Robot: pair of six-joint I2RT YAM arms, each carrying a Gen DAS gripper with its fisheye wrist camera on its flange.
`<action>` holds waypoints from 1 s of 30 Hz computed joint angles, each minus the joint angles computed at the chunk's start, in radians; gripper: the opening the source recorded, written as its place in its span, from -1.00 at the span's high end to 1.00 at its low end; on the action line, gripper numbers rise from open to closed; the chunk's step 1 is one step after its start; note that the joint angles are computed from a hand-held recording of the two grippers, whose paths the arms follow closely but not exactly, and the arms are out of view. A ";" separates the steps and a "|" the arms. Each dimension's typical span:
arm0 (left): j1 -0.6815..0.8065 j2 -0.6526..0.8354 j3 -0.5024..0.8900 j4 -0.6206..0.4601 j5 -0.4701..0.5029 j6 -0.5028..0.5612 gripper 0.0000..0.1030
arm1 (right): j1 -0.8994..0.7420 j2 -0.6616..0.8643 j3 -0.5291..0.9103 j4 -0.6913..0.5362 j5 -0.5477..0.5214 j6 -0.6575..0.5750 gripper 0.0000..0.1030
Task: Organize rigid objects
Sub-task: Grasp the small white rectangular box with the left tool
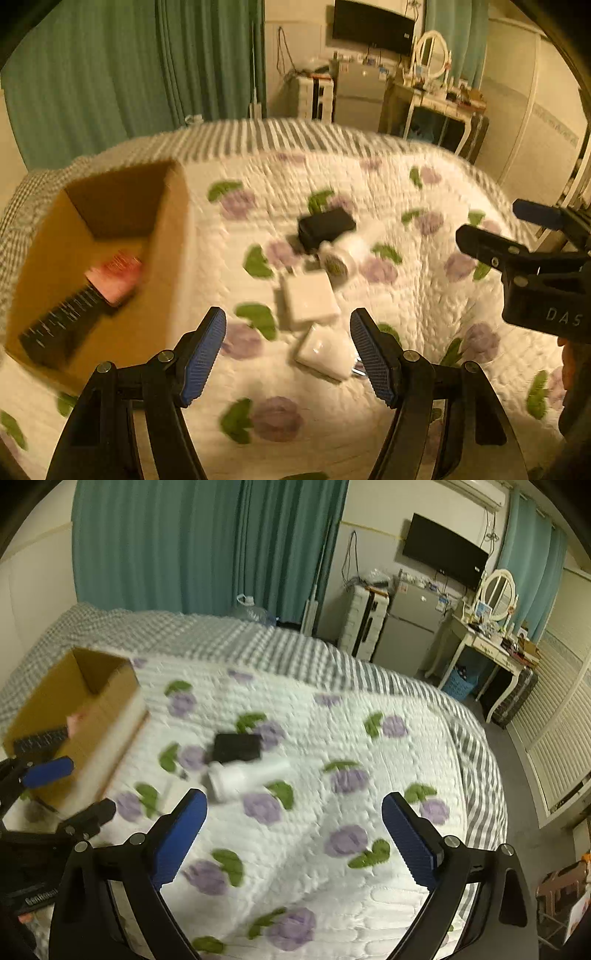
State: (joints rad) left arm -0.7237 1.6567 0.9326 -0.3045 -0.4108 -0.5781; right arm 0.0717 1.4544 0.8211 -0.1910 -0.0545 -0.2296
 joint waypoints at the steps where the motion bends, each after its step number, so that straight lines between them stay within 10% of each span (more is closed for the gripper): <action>1: -0.014 0.041 0.007 0.009 -0.004 -0.023 -0.41 | -0.018 0.027 -0.016 0.031 -0.008 -0.008 -0.89; 12: -0.018 0.315 0.065 0.104 0.124 -0.090 -0.41 | -0.065 0.203 -0.002 0.079 -0.084 -0.048 -0.88; 30: -0.012 0.223 -0.012 0.169 0.103 -0.022 -0.10 | -0.036 0.265 0.045 0.063 -0.084 -0.044 -0.88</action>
